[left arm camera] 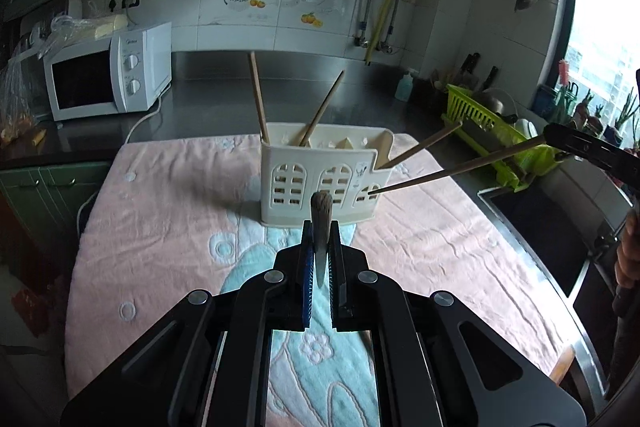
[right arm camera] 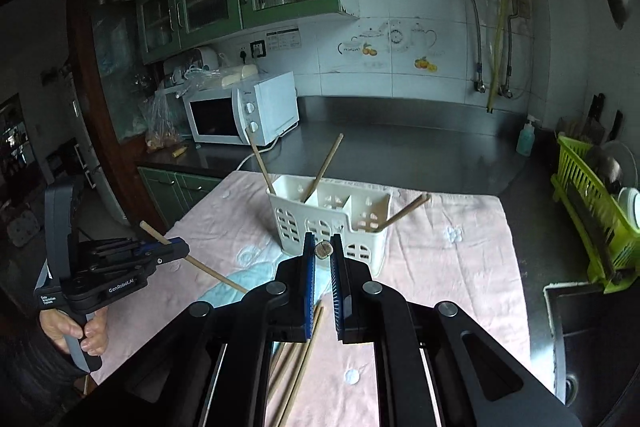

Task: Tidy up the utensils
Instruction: 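Lift both held chopsticks and carry them over the white holder, then lower the left gripper's chopstick into the holder and open while the right gripper releases its chopstick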

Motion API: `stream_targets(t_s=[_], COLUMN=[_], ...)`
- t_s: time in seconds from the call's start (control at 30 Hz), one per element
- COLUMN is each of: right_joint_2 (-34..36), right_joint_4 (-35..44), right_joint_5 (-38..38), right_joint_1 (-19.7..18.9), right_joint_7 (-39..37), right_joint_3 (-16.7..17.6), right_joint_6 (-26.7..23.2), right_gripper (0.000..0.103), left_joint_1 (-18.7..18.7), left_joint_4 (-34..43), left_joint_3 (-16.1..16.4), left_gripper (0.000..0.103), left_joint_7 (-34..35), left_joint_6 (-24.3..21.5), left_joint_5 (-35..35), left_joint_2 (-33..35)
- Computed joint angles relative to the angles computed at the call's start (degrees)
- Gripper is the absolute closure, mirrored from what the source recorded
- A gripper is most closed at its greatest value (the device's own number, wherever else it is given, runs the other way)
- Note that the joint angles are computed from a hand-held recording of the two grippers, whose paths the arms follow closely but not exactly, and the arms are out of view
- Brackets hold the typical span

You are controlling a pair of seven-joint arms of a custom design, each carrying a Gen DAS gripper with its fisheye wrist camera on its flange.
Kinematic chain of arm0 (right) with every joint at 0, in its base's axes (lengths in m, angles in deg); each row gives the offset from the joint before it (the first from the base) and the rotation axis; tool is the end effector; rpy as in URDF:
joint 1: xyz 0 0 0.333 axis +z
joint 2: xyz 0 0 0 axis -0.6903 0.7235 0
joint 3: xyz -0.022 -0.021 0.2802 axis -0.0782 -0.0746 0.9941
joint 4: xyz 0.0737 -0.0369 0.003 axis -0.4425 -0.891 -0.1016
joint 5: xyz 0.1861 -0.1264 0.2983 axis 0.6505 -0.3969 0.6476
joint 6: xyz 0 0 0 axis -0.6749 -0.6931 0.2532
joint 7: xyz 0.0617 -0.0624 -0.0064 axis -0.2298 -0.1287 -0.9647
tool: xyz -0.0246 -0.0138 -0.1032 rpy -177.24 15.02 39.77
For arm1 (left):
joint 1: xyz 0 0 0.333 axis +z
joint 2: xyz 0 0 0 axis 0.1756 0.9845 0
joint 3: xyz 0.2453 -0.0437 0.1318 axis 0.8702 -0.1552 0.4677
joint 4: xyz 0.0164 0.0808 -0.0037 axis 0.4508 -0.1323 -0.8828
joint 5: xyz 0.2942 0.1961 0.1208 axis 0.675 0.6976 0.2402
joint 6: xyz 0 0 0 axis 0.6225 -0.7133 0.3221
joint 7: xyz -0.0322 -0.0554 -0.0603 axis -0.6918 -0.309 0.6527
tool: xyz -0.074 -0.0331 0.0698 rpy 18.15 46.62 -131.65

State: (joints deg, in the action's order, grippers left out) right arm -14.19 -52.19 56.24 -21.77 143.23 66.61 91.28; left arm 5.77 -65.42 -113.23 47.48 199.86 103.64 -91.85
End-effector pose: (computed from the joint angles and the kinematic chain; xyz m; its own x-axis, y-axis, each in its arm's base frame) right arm 0.4463 0.1472 0.7545 0.6478 -0.7578 -0.0774 -0.4422 -0.2914 -0.8483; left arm 0.3636 -0.2773 0.6797 0.0506 -0.9828 0.1778 -0.5574 -0.1755 -0.8115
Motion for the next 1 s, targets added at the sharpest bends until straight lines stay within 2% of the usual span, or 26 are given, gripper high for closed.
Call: stream_targets(t_s=[0.27, 0.43, 0.67, 0.9, 1.0], right_joint_2=[9.99, 15.88, 22.3, 28.4, 30.15], right_joint_4=[14.84, 21.32, 28.51, 36.16, 38.13], right_joint_5=[-6.66, -10.37, -13.02, -15.65, -16.95], right_joint_1=[-3.64, -5.53, -7.11, -7.54, -7.41], right_joint_7=[3.81, 5.65, 7.28, 9.09, 9.9], right_joint_3=[2.1, 4.19, 6.23, 7.86, 8.28], right_joint_6=[-4.1, -6.64, -9.75, -14.98, -16.12], right_gripper=[0.096, 0.096, 0.096, 0.096, 0.096], left_joint_1=[3.85, 5.64, 3.16, -1.46, -3.35], left_joint_4=[13.66, 22.83, 31.56, 38.47, 39.04], left_joint_3=[-0.95, -2.12, 0.28, 4.79, 6.99], left_gripper=[0.098, 0.098, 0.098, 0.098, 0.098], left_joint_7=[1.41, -1.59, -3.28, -0.47, 0.66], left_joint_6=[-0.99, -3.92, -7.09, -11.81, -12.44], left_joint_5=[7.23, 15.95, 21.7, 19.68, 18.05], left_joint_2=[6.27, 12.44, 21.28, 29.34, 30.84])
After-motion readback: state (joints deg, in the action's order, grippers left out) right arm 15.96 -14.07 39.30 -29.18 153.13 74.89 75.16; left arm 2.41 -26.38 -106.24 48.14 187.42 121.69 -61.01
